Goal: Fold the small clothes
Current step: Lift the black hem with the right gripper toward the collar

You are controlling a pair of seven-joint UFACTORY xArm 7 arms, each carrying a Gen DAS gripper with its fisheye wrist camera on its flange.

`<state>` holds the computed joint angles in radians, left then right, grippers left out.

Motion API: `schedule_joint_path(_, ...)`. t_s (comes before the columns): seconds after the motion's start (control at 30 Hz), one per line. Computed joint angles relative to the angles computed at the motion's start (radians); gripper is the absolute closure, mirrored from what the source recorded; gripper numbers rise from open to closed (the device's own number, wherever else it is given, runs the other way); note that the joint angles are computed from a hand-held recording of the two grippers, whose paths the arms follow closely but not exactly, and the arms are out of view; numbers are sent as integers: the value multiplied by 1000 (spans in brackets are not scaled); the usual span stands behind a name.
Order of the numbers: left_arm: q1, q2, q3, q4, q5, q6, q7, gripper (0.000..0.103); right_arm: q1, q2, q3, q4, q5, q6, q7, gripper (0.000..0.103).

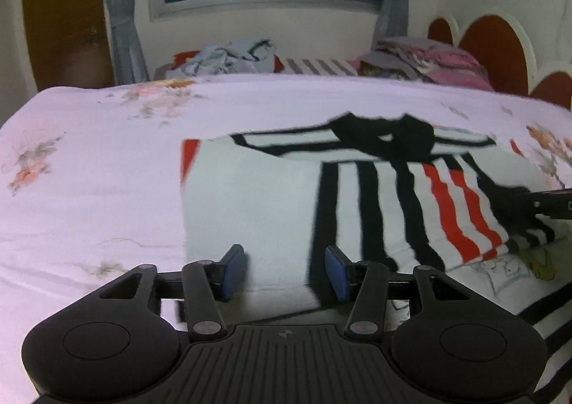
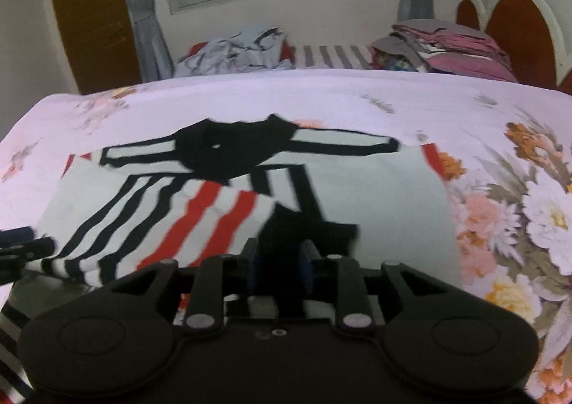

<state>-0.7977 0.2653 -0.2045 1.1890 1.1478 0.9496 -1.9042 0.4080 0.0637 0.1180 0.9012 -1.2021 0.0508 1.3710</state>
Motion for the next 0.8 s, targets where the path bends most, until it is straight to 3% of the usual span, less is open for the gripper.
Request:
schedule_joint_path(0.07, 3, 12, 3, 9, -7, -8, 1, 53, 13, 15, 1, 12, -34, 33, 12, 78)
schedule_joint_path(0.1, 9, 19, 2, 15, -35, -7, 26, 53, 23, 17, 5, 13, -42, 97, 22, 80)
schedule_joint_path(0.13, 17, 21, 3, 12, -62, -12, 57, 53, 36, 17, -17, 9, -73, 120, 75, 81)
schedule_joint_path(0.2, 18, 0, 9, -19, -51, -32, 42, 53, -6, -4, -11, -21, -55, 81, 109, 83)
schedule_joint_path(0.27, 11, -10, 5, -18, -54, -1, 50, 53, -12, -31, 12, -33, 3, 126, 45, 80)
schedule_joint_path(0.37, 6, -10, 1, -10, -13, -11, 3, 53, -31, -61, 29, -33, -113, 64, 168, 77)
schedule_joint_path(0.4, 5, 4, 0, 8, -13, -12, 13, 53, -30, -56, 41, -24, -115, 64, 165, 77)
schedule_joint_path(0.57, -19, 80, 16, 103, -37, 2, 46, 52, 6, 17, 60, 30, -46, 39, 64, 78)
schedule_joint_path(0.63, -31, 107, 28, 131, -60, 16, 54, 35, 27, 50, 59, 43, 43, 43, -25, 77)
schedule_joint_path(0.8, -45, 112, 48, 137, -83, 11, 82, 32, 97, 68, 33, 60, 104, 119, -98, 77)
